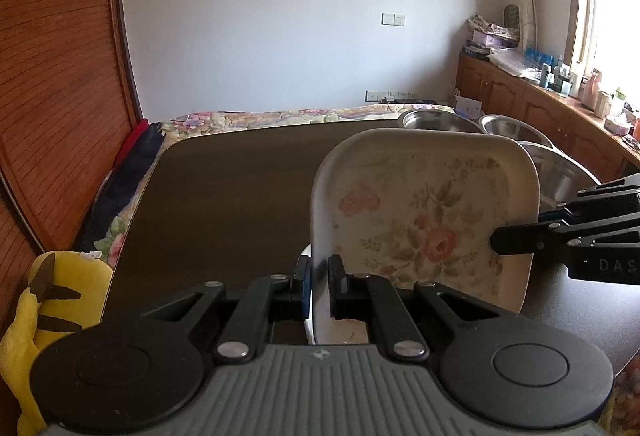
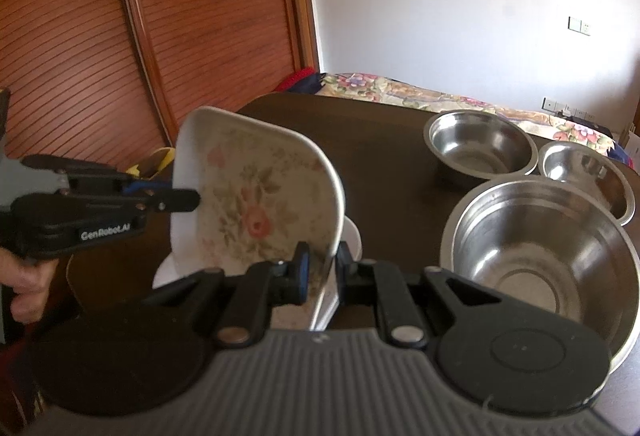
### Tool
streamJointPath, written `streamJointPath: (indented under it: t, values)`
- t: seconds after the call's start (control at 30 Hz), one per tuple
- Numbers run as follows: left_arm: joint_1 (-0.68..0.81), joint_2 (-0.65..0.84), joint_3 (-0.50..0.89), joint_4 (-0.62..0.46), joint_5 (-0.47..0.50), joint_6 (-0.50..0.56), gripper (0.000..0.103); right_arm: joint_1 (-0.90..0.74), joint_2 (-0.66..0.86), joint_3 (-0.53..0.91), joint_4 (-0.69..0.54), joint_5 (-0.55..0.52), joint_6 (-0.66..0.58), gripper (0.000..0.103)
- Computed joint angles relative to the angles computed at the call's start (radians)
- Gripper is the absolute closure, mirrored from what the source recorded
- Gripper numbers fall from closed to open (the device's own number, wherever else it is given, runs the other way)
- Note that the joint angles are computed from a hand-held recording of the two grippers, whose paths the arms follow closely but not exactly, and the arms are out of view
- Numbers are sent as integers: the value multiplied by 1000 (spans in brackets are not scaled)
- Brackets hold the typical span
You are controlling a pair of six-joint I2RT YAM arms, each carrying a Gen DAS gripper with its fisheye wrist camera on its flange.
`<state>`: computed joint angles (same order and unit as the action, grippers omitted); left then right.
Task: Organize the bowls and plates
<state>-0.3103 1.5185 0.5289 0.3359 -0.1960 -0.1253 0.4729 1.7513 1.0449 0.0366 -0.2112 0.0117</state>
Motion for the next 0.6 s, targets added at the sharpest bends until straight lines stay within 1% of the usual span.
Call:
streamJointPath:
  t: [0.43,0.6]
  values:
    - [6,67,12,14,3,-21,86,7,61,24,6,8,10,88]
    - [21,95,4,42,24,-24,79,20,82,26,20,26,11,88]
